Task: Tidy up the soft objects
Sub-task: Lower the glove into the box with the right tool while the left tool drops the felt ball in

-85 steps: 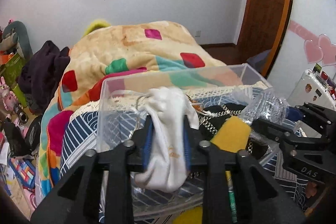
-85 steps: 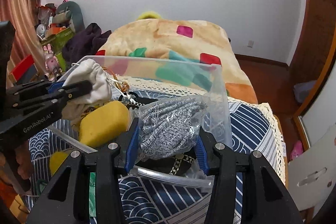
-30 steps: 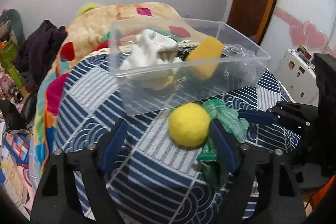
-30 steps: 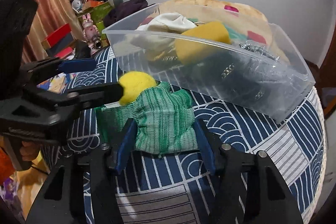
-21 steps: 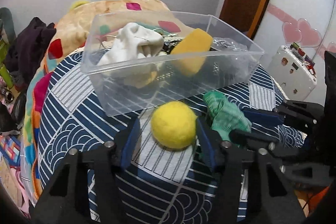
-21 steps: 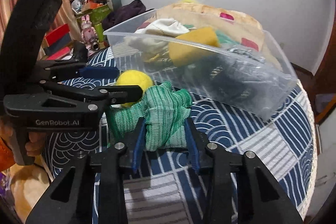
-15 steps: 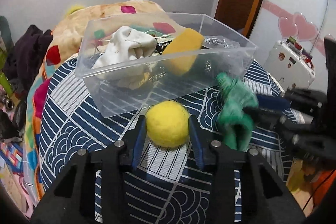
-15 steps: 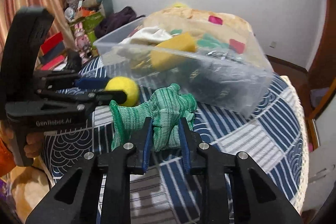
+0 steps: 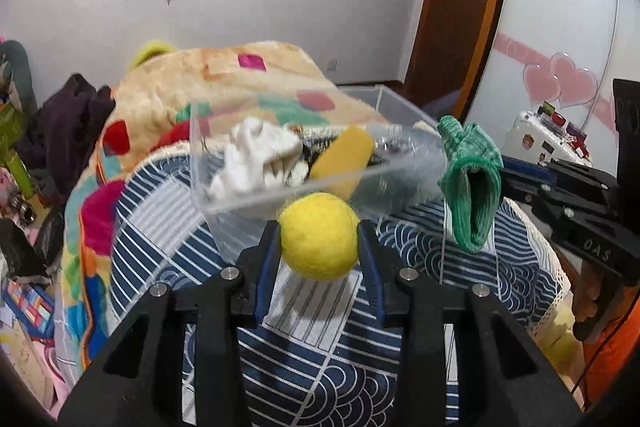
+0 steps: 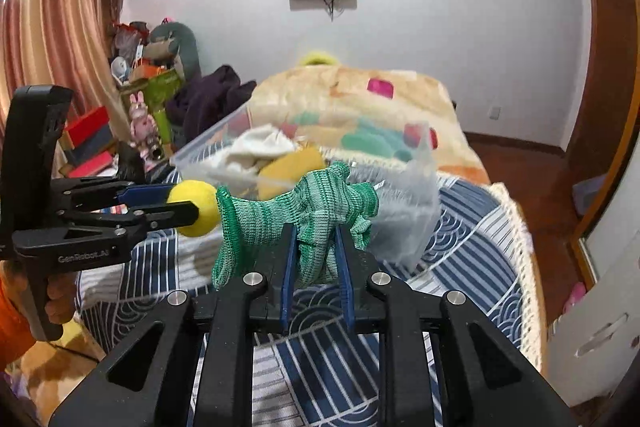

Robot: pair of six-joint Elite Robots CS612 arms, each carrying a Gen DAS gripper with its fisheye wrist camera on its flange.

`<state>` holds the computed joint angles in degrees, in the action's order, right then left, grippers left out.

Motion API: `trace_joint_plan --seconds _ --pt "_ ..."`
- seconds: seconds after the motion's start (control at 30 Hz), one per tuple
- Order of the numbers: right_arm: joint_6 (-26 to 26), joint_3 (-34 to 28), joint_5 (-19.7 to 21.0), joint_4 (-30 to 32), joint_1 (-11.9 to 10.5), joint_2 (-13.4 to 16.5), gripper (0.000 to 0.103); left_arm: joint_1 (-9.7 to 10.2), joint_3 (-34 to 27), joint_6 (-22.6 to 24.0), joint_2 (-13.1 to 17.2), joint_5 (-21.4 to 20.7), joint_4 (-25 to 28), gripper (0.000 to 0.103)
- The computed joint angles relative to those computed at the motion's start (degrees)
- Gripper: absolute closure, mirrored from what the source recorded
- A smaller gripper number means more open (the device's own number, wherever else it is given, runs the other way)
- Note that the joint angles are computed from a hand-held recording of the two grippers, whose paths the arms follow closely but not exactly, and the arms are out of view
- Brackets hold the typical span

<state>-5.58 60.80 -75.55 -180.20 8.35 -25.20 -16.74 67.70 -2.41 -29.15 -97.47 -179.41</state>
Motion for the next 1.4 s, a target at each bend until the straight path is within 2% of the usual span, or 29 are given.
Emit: trace_joint_plan --seconds 0.27,0.43,0.63,0.87,1.1,1.2,1.3,1.37,1.4 --pt "2.8 -2.5 -2.2 -4.2 0.0 0.6 0.086 0.05 -1.5 -0.6 0.0 2.3 -3.3 0.065" --pt "3.6 -5.6 -4.9 -4.3 0.3 1.9 0.086 0.03 -4.9 -1.0 1.4 3.1 -2.4 0.065" --pt "3.4 -10.4 -6.2 -0.3 0.6 4.1 0.086 -0.11 -9.1 -1.6 3.7 4.7 1.1 0.065" --pt "3.3 -12.9 -5.9 6.1 0.7 5.6 0.086 -0.12 -12.8 -3.2 6.1 5.7 4.6 0.065" --pt "2.4 -13.4 -6.3 9.3 0.9 5.9 0.084 -0.31 -14.0 -3.7 7.0 6.2 5.6 0.065" --pt "2.0 -13.1 -6.3 9.8 0.8 5.6 0.082 -0.53 -13.4 -2.7 6.8 6.8 5.6 0.059" --pt "2.2 -12.9 -6.8 10.3 0.8 5.5 0.072 -0.53 -12.4 -2.4 6.3 5.9 5.7 0.051" --pt "2.4 -12.5 -6.6 10.0 0.8 5.3 0.055 -0.52 -11.4 -2.5 5.9 5.9 4.7 0.049" --pt "2.4 -12.3 -6.7 9.6 0.8 5.2 0.052 -0.49 -11.1 -2.5 5.7 5.8 4.5 0.049"
